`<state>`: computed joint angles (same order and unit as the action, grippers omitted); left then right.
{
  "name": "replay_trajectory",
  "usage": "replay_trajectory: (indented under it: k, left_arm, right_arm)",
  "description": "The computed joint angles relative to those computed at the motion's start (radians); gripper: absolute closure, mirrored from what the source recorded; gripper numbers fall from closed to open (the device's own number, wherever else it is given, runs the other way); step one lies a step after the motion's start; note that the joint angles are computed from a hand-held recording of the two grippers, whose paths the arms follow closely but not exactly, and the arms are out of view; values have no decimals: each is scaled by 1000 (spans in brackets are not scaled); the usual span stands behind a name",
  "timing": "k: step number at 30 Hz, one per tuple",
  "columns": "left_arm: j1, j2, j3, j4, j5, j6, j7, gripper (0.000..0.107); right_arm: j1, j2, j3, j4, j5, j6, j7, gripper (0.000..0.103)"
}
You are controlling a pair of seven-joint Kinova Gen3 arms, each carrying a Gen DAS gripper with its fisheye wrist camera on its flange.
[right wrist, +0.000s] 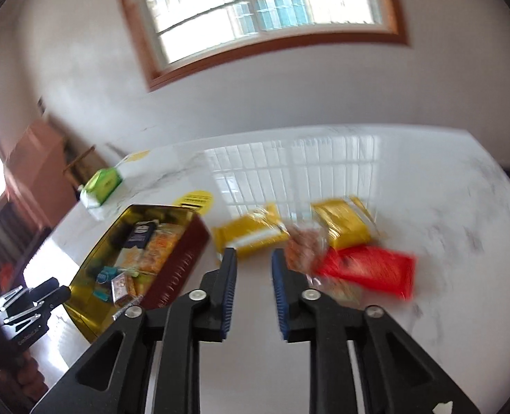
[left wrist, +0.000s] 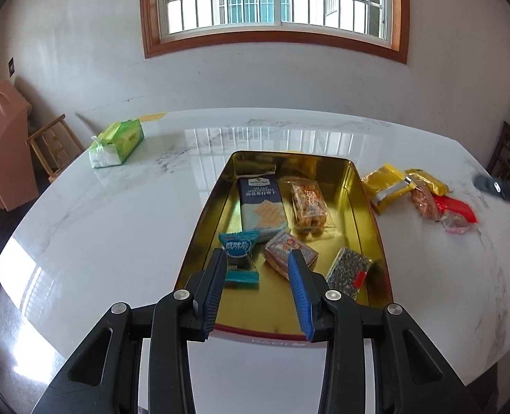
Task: Organize snacks
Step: 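Grasp the pink-wrapped bar with the right gripper, then carry the pink bar into the tin and open the right gripper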
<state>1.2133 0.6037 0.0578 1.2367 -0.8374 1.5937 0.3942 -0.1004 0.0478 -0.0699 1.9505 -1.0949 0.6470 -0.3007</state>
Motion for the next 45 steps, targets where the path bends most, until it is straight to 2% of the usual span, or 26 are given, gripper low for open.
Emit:
replay_trajectory:
  k: [2, 4, 5, 7, 8, 10, 14, 16, 18, 20, 21, 24, 26, 29, 31, 33, 35, 36, 39, 45]
  left_arm:
    - [0, -8, 4, 11, 4, -9, 4, 69]
    - [12, -15, 4, 18, -7, -2, 10, 69]
    - [23, -13, 2, 18, -19, 12, 13, 69]
    - [27, -7, 5, 7, -28, 33, 0, 68]
    - [26, -8, 7, 7, -30, 29, -3, 67]
    - [26, -12, 8, 15, -39, 8, 7, 66]
    - [13, -2, 17, 0, -34, -22, -29, 64]
    - [11, 5, 16, -12, -26, -25, -55, 64]
    - [10, 11, 9, -19, -17, -28, -61, 61]
    - [2, 6, 5, -13, -3, -49, -55, 57]
    - [1, 4, 4, -11, 2, -55, -54, 57]
    - [-1, 7, 1, -19, 10, -52, -67, 57]
    - [2, 13, -2, -29, 11, -38, -79, 56]
    - [-7, 13, -5, -32, 25, -36, -87, 55]
    - [-19, 10, -4, -30, 38, -48, -88, 54]
    - [-25, 12, -5, -32, 43, -54, -96, 54]
    - [-30, 22, -4, -51, 48, -49, -123, 54]
    - [-31, 26, -4, -60, 50, -47, -137, 54]
    - [-22, 32, -14, -74, 42, -47, -160, 54]
    - [-20, 36, -21, -90, 44, -63, -178, 53]
  right_arm:
    - [23, -3, -19, -15, 50, -18, -31, 86]
    - [60, 10, -18, -42, 131, 21, -84, 79]
    - [60, 11, 11, -47, 172, 29, -90, 67]
    - [32, 36, 84, -79, 253, 85, -103, 55]
    - [10, 53, 123, -88, 294, 101, -104, 54]
    - [-10, 61, 146, -90, 375, 85, -129, 54]
    - [44, 82, 70, -74, 455, 24, -127, 53]
    - [73, 97, 47, -79, 439, 36, -94, 53]
    - [140, 106, -19, -87, 389, 69, -16, 53]
    - [134, 107, -58, -93, 398, 57, 51, 53]
    - [110, 116, -53, -108, 417, 62, 62, 53]
    - [63, 167, -79, -183, 534, 83, 50, 53]
    - [11, 198, -66, -235, 615, 114, 50, 53]
    - [-104, 252, 8, -310, 737, 157, 9, 54]
    - [-108, 277, -14, -355, 803, 180, -27, 55]
    - [-85, 306, -60, -415, 869, 239, -92, 69]
    - [-104, 315, -57, -439, 928, 289, -124, 83]
    - [-119, 306, -46, -424, 949, 290, -125, 82]
    - [-88, 281, -73, -392, 937, 314, -111, 82]
    - [-77, 251, -66, -342, 873, 246, -159, 83]
